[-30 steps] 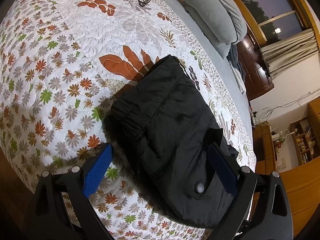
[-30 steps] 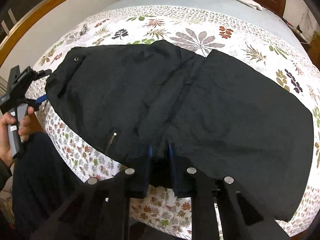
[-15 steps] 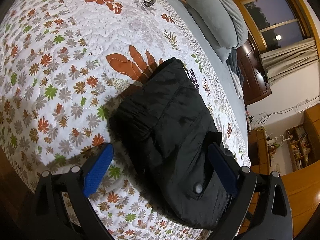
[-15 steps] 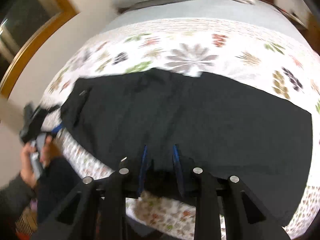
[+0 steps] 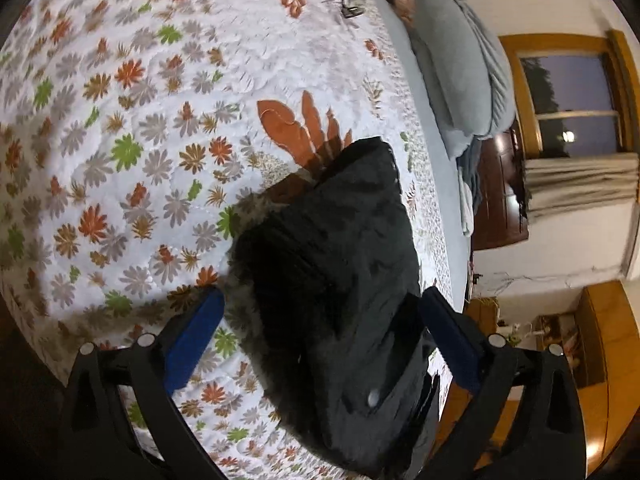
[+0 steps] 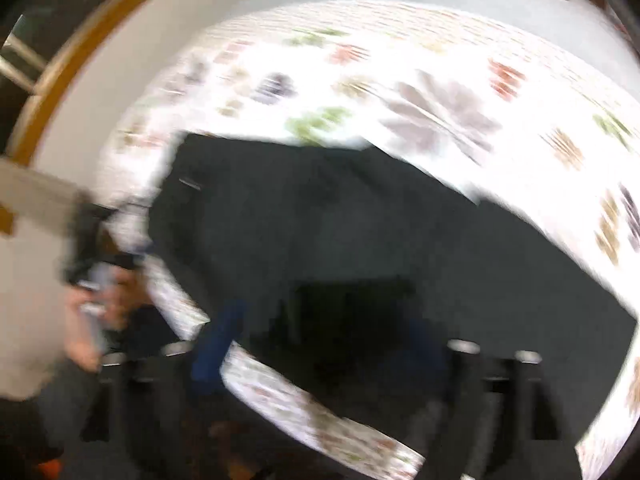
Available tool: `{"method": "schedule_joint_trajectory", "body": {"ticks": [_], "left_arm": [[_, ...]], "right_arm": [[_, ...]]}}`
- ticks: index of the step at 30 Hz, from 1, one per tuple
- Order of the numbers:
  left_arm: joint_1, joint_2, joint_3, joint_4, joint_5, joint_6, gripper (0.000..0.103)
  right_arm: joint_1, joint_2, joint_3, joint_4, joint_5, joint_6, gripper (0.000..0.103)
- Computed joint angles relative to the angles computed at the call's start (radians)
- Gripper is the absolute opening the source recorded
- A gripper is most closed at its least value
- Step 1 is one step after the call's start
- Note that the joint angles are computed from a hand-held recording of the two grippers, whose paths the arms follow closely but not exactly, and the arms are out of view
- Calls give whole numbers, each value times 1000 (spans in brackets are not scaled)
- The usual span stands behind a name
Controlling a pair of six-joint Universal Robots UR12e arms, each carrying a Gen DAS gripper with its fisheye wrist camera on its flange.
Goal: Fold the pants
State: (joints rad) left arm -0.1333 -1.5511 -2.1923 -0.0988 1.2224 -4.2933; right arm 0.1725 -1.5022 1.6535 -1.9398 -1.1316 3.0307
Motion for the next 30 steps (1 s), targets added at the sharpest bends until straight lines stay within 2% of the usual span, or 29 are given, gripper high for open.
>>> {"method": "schedule_joint_trajectory", "body": {"ticks": [3,5,8,11,14,17,25,30], "left_arm": [[-10,-7,2,29,17,-32,100],[-18,-12,-1,72,21,-45,100],[-30,-17,1,62,24,-59,100],[-23,-24,-14,112,22,-119,100],[-28,-31,-10,122,37,-149,100],[-42,-39,7,94,63,-138,100],[-32,-78,-13,221,49,-249,100],[-47,-76,12,144,72,-190,100]], "right_arm": [[31,119,-192,181,119,-139,99],[62,210,-332,305,160,-237,99],[109,324,-498,462,169,-346,99],[164,462,-694,628,112,-465,99],[191,542,-795,702,76,-511,99],[217,650,-938,791,49,-542,99],[242,855,-1232,1013,41,-612,99],[255,968,-1416,1199,25,-684,99]]}}
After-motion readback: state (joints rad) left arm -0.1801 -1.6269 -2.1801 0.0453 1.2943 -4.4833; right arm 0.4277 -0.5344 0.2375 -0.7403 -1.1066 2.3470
